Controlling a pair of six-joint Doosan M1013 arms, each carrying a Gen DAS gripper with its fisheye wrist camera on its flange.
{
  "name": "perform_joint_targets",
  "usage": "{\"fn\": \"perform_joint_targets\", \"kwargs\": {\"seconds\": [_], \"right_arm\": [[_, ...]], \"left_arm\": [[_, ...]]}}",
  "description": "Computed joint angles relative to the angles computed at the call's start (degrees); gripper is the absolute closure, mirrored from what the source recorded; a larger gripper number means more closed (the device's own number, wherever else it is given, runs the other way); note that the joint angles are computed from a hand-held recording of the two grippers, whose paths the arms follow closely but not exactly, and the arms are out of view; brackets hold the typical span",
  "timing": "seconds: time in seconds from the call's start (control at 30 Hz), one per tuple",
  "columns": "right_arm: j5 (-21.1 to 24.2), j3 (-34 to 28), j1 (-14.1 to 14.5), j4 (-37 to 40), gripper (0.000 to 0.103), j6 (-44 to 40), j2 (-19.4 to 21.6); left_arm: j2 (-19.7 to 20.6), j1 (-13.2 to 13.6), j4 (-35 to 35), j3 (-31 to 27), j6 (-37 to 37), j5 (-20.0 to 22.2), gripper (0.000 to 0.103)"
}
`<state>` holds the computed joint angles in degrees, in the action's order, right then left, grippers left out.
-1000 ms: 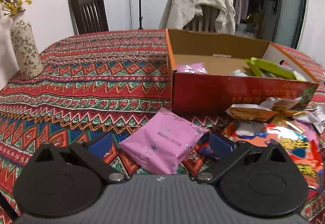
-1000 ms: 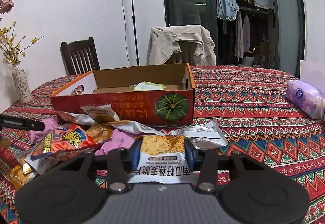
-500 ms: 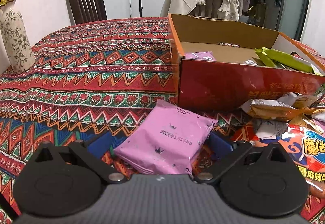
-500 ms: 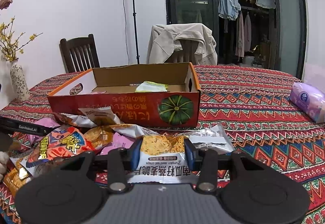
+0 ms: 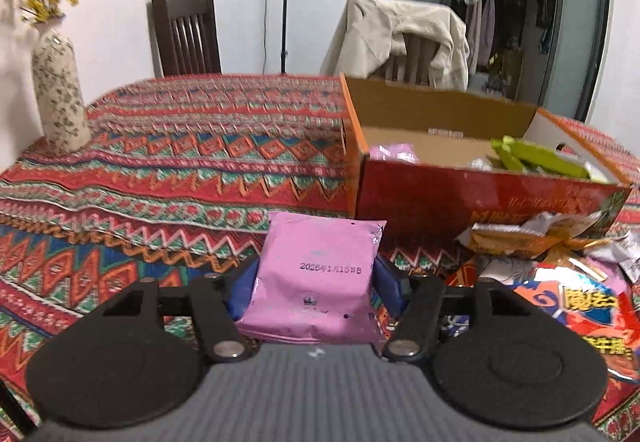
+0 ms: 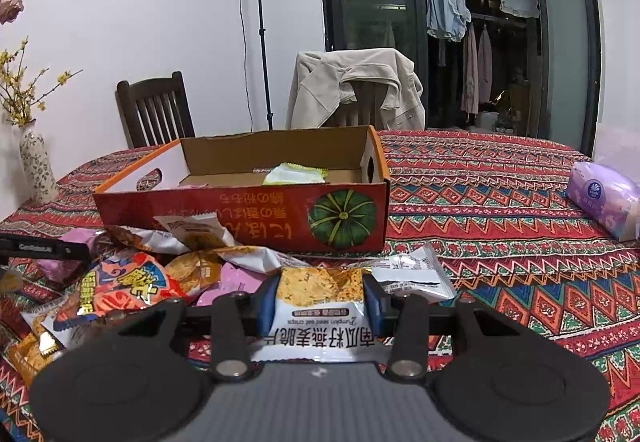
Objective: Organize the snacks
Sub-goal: 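Carry both packets over the box and open both grippers to drop them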
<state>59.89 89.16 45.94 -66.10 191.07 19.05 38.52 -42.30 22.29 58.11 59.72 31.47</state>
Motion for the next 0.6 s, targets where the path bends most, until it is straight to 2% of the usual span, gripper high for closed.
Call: {"fn": "perform_joint_targets", "kwargs": {"seconds": [0.17, 0.3, 0.47, 0.6], "right_arm": [[0.4, -0.4, 0.1, -1.2, 0.061, 0.0, 0.0], [0.9, -1.1, 0.0, -3.1, 0.061, -0.1, 0.0], [1.0, -2.6, -0.3, -6.4, 0.061, -0.7, 0.3], [0.7, -4.3, -0.8, -8.8, 0.061, -1.6, 0.9]], "left_arm": [[-2.7, 0.0, 4.2, 3.8, -4.7, -5.8, 0.041], [-3.5, -0.2, 8.5, 4.1, -9.2, -7.8, 0.041], [-3.0, -0.5, 11.0, 2.1, -11.9, -10.2, 0.041], [-1.7, -0.8, 9.6, -1.3, -10.6, -10.6, 0.041]]}}
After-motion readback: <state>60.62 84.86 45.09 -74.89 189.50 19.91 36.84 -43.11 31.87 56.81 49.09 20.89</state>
